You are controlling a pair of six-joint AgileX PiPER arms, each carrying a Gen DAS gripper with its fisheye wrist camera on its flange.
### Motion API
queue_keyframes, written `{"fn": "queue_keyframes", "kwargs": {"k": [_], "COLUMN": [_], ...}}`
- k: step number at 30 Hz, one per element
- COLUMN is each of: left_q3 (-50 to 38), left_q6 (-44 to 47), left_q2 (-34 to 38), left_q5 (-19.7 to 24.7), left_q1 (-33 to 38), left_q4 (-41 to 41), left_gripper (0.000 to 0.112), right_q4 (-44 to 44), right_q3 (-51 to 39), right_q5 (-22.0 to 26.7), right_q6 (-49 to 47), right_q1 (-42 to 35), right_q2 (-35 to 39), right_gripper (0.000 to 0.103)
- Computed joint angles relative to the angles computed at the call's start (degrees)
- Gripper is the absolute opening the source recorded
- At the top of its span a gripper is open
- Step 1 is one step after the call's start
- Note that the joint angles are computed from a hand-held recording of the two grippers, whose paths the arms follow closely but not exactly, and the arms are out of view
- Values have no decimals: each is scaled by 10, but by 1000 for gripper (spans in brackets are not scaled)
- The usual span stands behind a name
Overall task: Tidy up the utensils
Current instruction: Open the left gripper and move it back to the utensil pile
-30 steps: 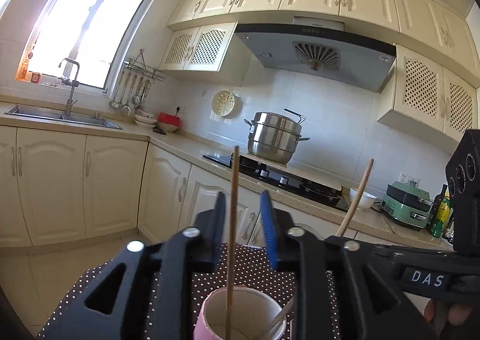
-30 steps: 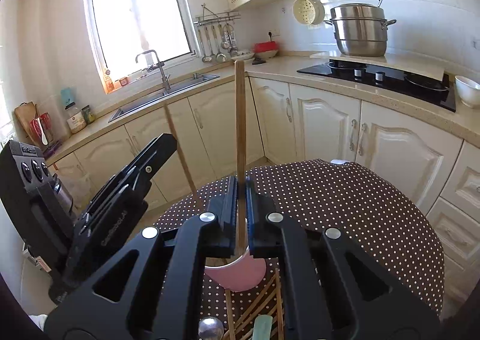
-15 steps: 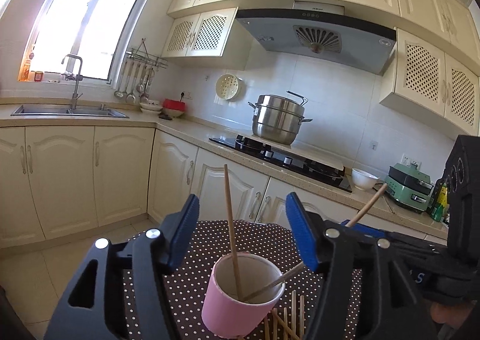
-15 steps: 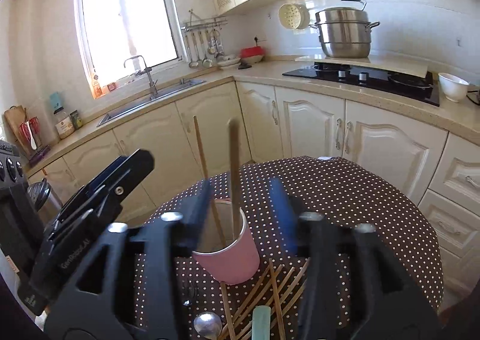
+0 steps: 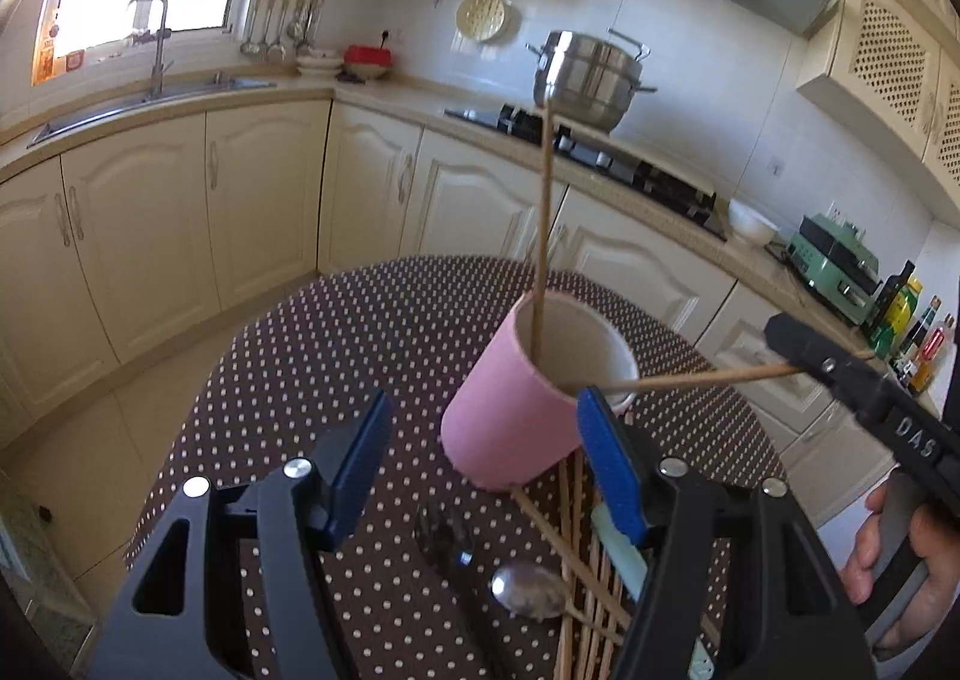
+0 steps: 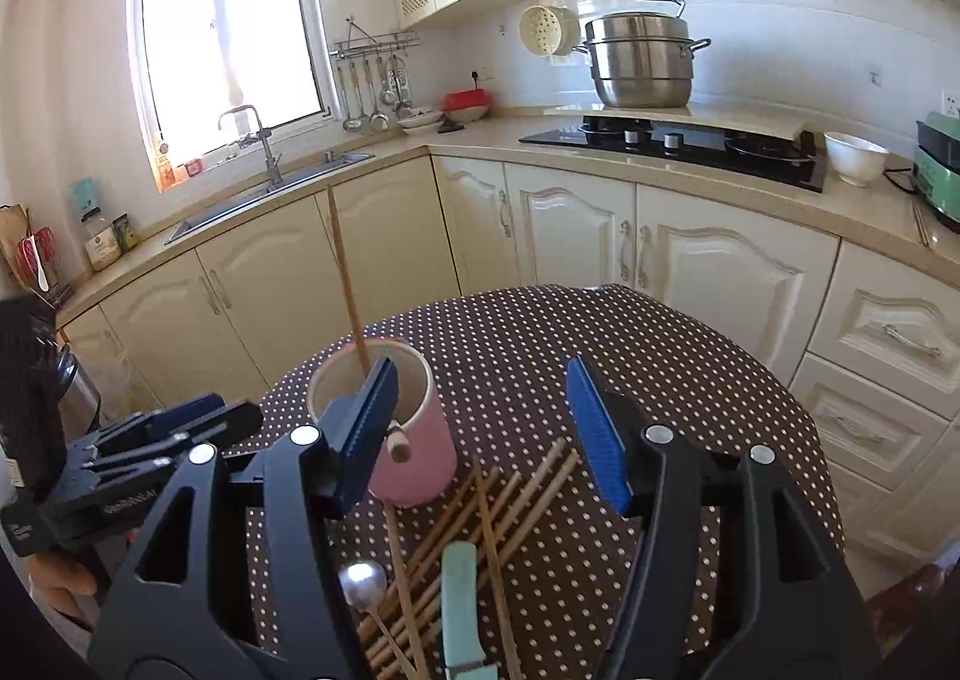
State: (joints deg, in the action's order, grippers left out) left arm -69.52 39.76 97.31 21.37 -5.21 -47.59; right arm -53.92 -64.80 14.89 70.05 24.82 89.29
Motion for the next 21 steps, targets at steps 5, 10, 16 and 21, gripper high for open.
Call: {"fn": "queue_keyframes", "kwargs": {"k": [5,10,16,21], "left_q3": [9,10,13,-14], "left_q6": [-61,-89,-132,-198], "left_q2": [19,15,21,64], "left_q5": [18,27,55,102], "left_q1": [-6,-11,-2,-6], "left_q4": [65,85,131,186], "left_gripper": [63,63,63,44], "right_q4": [21,86,120,165], "right_q3": [30,2,10,34], "right_q5": [-20,-23,-3,7], "right_q6": [-13,-83,-139,-187], "right_q1": [-8,-8,3,-9], "right_q2": [-36,-46,-53,-29], "right_gripper": [65,66,67,67]}}
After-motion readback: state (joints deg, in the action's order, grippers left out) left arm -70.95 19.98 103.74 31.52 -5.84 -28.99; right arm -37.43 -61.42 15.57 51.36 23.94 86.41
